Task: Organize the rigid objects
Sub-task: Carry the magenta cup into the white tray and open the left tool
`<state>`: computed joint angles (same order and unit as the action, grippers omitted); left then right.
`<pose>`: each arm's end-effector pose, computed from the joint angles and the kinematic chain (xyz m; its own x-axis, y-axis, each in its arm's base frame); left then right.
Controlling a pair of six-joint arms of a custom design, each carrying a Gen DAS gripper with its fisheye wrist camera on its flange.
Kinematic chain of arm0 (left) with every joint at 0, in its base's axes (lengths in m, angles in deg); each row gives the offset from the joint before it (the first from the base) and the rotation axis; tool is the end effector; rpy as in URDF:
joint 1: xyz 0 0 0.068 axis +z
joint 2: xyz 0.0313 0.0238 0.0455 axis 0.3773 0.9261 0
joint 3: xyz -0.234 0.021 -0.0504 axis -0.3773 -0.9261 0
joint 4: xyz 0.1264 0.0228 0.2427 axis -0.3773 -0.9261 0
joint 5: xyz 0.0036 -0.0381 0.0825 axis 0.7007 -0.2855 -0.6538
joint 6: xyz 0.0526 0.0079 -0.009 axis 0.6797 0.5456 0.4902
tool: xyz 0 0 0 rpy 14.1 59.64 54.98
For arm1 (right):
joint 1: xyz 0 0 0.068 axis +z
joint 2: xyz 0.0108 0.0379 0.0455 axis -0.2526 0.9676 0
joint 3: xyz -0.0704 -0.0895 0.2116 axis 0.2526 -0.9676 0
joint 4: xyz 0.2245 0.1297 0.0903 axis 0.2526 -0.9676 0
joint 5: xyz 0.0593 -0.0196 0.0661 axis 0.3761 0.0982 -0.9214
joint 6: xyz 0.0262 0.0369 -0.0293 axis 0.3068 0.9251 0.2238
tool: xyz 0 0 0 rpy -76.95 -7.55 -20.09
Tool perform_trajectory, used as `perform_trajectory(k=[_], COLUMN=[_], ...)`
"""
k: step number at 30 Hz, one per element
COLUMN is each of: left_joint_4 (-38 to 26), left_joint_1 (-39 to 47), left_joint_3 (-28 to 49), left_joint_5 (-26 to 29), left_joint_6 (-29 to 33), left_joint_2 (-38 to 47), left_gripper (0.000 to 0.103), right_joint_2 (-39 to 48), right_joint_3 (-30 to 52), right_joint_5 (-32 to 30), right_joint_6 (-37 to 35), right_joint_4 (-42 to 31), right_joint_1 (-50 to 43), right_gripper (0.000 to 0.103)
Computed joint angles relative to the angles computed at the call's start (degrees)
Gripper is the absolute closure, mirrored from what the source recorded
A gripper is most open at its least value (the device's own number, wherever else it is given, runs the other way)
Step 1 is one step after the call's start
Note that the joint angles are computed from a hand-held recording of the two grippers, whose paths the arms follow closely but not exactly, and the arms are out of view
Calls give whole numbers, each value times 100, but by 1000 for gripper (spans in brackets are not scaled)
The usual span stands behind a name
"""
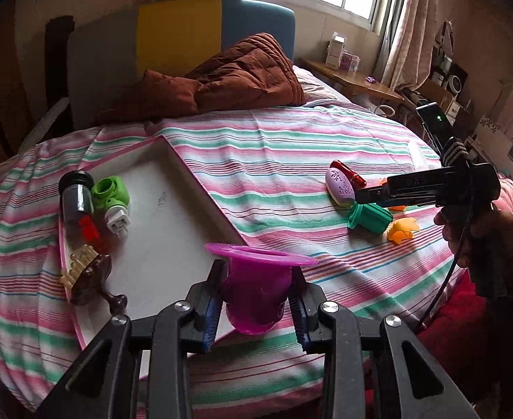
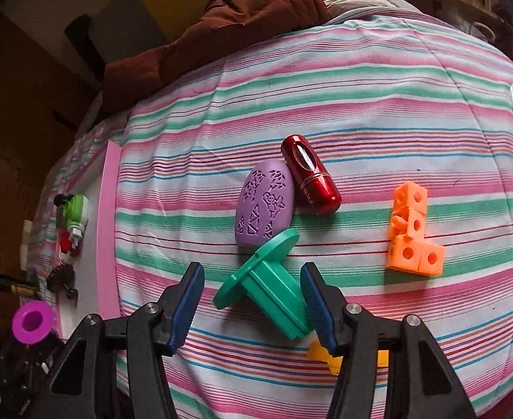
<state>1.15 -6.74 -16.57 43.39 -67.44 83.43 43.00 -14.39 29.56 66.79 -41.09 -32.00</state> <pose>0.2078 -0.1104 0.0985 -0.7640 0.0724 -0.6411 0.1934 0.9737 -0.1205 0.3245 -0.0856 0.0653 -0.9393 0.0980 -0.3287 -0.0261 0.9351 0.3534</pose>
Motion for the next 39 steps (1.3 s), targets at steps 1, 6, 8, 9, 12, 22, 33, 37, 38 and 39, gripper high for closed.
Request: perform_trajectory(k=[1, 6, 8, 9, 12, 22, 33, 37, 38, 39], left_joint_4=[-63, -428, -535, -592, -712, -629, -350, -266, -276, -289], left_joint_1=[59, 699, 1051, 1241, 1792, 2007, 1768, 1771, 1744, 1714], left_joint_3=[-98, -670, -902, -1000, -1219, -1266, -946, -816, -798, -789], left_joint_5=[-2, 149, 284, 352, 564, 654, 761, 808, 769, 740], left_joint_6=[-7, 39, 57, 77, 162, 168, 163, 109, 126, 140], left_joint_2=[-166, -1060, -1349, -1469, -1723, -1623, -947, -786, -790, -812], left_gripper=[68, 68, 68, 68, 68, 68, 68, 68, 68, 68], right_joint_2=[0, -7, -28, -77, -283, -79, -294, -245, -258, -266], right_joint_3=[-17, -143, -217, -315, -606, -304, -672, -617, -624, -623], right_joint_5=[72, 619, 782, 915, 1146, 987, 1532, 1532, 1555, 1552], right_joint_6=[-85, -340, -416, -455, -641, -612, -842, -828, -821, -826], right_joint_4=[7, 126, 212, 353, 691, 371, 716, 638, 638, 621], right_joint_1=[17, 248, 373, 437, 549, 364, 618, 612, 593, 557], right_gripper=[45, 45, 47, 49, 55, 49, 53, 52, 51, 51])
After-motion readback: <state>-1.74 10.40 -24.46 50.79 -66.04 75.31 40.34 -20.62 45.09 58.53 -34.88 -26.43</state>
